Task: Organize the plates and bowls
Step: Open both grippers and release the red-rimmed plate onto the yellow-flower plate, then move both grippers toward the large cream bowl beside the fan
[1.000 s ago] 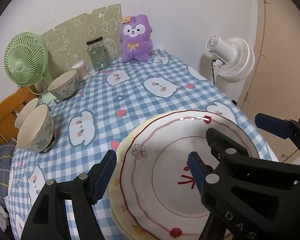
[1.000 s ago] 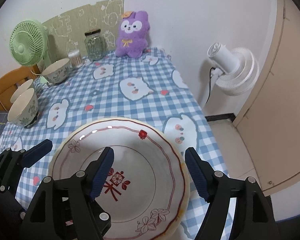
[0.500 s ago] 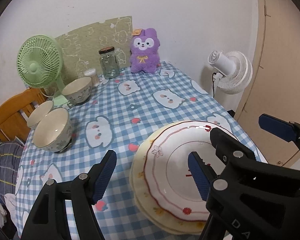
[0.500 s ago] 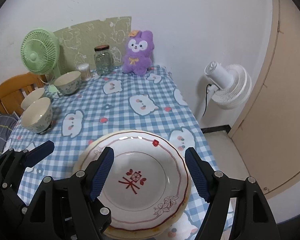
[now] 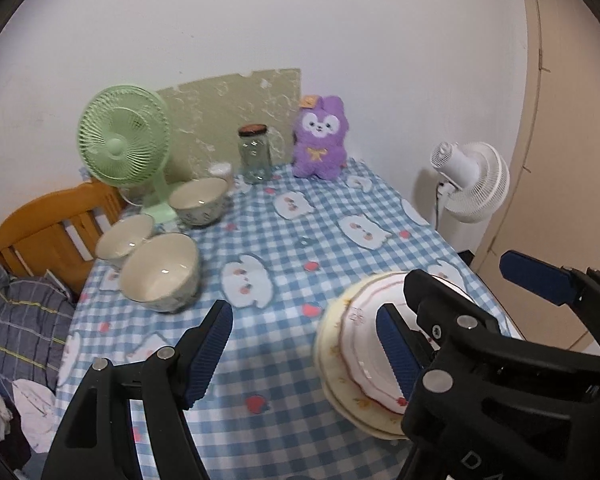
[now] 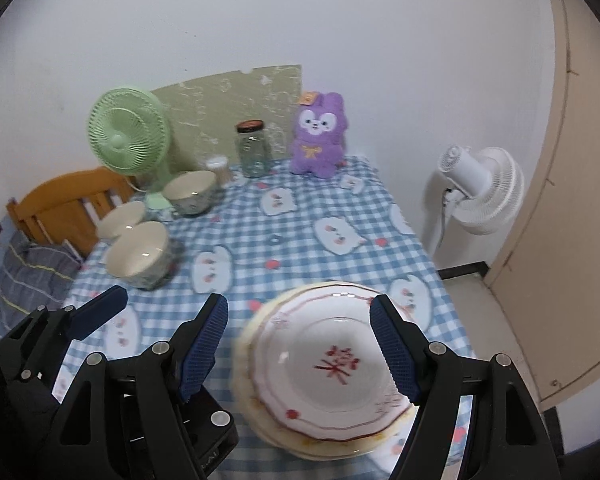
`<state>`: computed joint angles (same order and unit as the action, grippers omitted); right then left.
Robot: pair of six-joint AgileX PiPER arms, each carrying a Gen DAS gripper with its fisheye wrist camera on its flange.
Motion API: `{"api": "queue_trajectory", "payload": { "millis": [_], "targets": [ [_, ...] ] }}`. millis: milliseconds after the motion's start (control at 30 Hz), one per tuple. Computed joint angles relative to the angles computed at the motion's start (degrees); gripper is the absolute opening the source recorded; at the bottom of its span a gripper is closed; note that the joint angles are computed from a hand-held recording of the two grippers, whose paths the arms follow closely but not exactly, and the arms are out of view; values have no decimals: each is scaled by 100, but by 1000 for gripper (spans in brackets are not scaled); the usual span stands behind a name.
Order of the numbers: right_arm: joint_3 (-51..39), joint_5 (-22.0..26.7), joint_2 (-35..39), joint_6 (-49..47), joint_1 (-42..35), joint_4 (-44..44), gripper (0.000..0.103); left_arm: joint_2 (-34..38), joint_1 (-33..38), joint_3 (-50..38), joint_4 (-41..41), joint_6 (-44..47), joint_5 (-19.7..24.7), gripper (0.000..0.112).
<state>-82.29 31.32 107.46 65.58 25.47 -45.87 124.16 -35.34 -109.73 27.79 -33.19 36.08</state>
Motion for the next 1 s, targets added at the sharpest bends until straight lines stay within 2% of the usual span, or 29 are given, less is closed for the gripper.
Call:
{"api": "queue_trajectory", "payload": {
  "millis": [233, 333, 467, 567, 700, 1000],
  "targets": [
    [-752, 394, 302, -337, 375, 169, 76, -318, 335, 298, -157, 138, -53, 83],
    [-1048, 377, 452, -588, 427, 404, 76, -445, 460, 462, -11, 8, -118, 92],
    [-1390, 373, 642, -752, 528, 462, 76, -512, 639, 539, -98, 110, -169, 93],
    [-1786, 396, 862, -1252, 522, 965, 76, -541, 748, 529, -254, 352, -100, 102],
    [-2225, 493, 1156, -1390, 600, 999, 76, -658, 834, 808, -128, 332, -437, 102],
    [-4029, 1110, 2283, -2232, 622, 1618, 76, -201, 1343, 172, -975, 1093, -244, 102]
  ]
}}
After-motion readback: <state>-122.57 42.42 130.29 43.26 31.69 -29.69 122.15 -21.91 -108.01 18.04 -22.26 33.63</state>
